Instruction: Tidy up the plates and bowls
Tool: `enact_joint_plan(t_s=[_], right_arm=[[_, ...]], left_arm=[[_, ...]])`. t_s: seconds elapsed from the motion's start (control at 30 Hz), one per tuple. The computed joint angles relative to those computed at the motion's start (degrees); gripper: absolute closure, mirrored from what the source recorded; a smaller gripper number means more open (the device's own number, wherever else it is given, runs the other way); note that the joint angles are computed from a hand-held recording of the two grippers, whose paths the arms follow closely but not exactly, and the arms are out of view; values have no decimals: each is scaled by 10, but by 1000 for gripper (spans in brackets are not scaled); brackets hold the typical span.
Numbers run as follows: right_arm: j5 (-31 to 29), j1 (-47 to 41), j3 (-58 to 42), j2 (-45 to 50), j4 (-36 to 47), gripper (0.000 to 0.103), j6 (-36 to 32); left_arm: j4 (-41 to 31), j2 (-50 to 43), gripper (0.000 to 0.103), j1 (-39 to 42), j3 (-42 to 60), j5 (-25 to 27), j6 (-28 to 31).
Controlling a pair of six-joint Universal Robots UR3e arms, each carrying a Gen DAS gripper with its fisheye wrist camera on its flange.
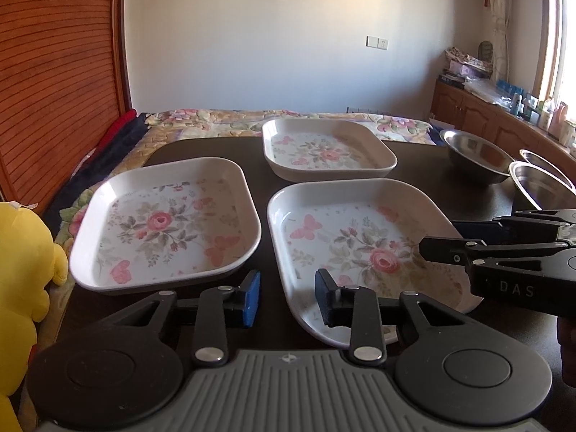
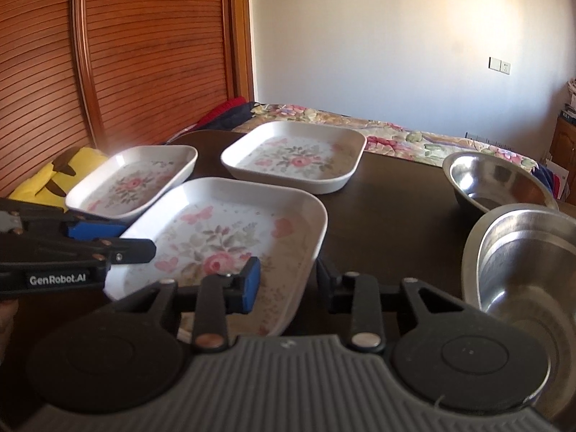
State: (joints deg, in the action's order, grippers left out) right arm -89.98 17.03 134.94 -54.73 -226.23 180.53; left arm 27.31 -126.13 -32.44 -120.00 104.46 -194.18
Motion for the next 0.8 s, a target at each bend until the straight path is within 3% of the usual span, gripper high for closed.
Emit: enact_joint_plan(t_s=[0.63, 0.8], right_arm=[[56, -35, 34, -4, -24, 80, 21], [81, -48, 73, -13, -57, 79, 26]], left_arm=[[3, 17, 79, 5, -21, -29, -22], [18, 32, 78, -17, -46, -11, -30]])
